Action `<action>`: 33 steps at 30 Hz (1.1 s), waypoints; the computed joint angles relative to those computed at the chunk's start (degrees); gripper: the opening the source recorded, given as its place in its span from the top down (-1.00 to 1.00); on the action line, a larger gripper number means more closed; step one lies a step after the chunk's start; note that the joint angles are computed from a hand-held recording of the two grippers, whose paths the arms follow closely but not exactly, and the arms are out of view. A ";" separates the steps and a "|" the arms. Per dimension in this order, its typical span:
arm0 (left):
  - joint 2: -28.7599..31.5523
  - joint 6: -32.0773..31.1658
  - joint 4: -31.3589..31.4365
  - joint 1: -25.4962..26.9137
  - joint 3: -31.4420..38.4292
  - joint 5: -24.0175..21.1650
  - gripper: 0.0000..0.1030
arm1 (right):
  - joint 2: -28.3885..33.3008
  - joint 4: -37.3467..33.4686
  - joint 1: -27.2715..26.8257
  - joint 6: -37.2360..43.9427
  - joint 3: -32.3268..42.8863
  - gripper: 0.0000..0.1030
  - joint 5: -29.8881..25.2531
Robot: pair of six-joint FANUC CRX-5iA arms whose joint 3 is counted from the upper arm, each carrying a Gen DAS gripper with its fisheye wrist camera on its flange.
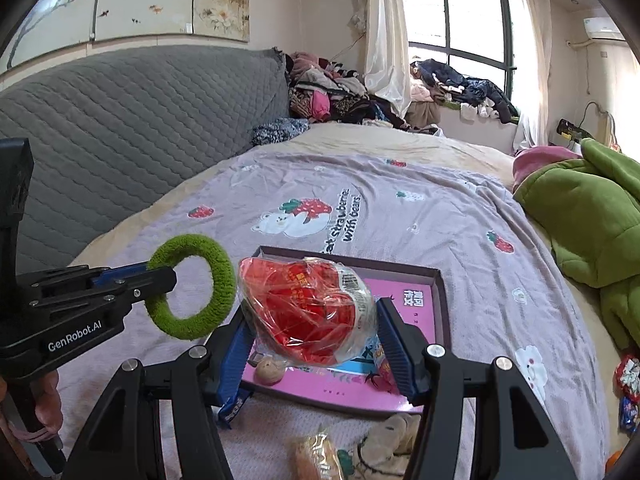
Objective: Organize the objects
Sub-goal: 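Move green ring over pink tray with left tool while right tool lowers red bag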
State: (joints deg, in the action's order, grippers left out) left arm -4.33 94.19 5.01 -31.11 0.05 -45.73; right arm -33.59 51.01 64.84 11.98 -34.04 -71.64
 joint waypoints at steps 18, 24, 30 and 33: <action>10.79 -0.23 -1.70 0.97 4.27 0.49 0.72 | 9.62 -9.64 -13.60 8.86 1.12 -0.17 12.07; 12.99 -0.57 -2.26 0.74 5.16 1.09 0.72 | 13.21 -12.73 -17.28 12.32 2.76 -0.17 14.97; 14.94 -0.60 -3.70 0.16 5.96 0.23 0.72 | 16.10 -15.05 -19.56 14.58 4.05 -0.17 15.26; 15.09 -0.86 -3.31 0.24 5.47 0.74 0.71 | 16.96 -15.52 -19.97 15.03 3.98 -0.17 15.28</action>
